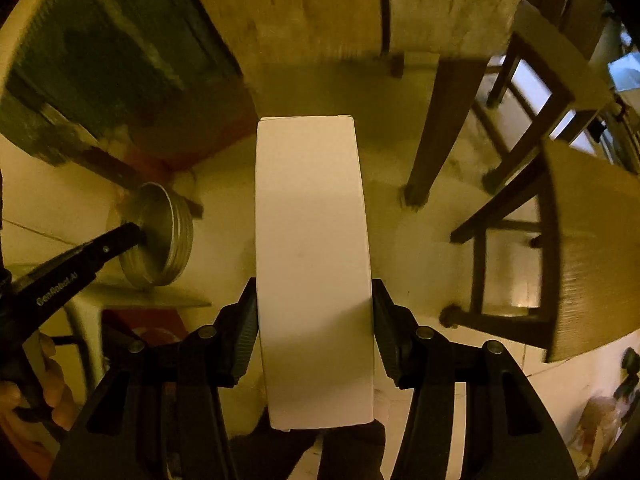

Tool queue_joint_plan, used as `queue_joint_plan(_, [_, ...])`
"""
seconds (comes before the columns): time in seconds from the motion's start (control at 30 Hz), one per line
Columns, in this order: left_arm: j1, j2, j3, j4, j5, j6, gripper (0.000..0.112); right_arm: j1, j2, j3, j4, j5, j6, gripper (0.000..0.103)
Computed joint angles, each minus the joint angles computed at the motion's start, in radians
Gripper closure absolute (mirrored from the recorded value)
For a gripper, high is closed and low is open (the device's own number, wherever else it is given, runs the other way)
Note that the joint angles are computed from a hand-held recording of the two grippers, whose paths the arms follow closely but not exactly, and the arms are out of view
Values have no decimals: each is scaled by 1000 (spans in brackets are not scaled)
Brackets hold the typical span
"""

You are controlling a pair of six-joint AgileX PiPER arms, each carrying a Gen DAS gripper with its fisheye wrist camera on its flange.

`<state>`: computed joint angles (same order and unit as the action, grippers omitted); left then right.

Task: Collect trash
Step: 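Open the right tool over the bin while the left tool releases the tin lid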

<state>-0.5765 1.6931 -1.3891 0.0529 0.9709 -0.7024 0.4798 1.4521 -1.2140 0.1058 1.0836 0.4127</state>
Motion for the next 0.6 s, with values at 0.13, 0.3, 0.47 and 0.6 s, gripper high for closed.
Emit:
queue_joint_plan(0.13, [14,48,104,-8,-126,8,111,25,48,80,8,-140,-28,54])
queue_joint_plan(0.3, [37,133,142,-77,-234,50,111,3,108,116,76,-233,-100,37])
queue_joint_plan(0.47, [20,233,108,-104,-274,35,94,-16,120,143,86,-256,-88,37])
queue_joint_plan(0.6, [25,318,37,-182,-216,79,66,-51,109,158,103,-229,-103,37])
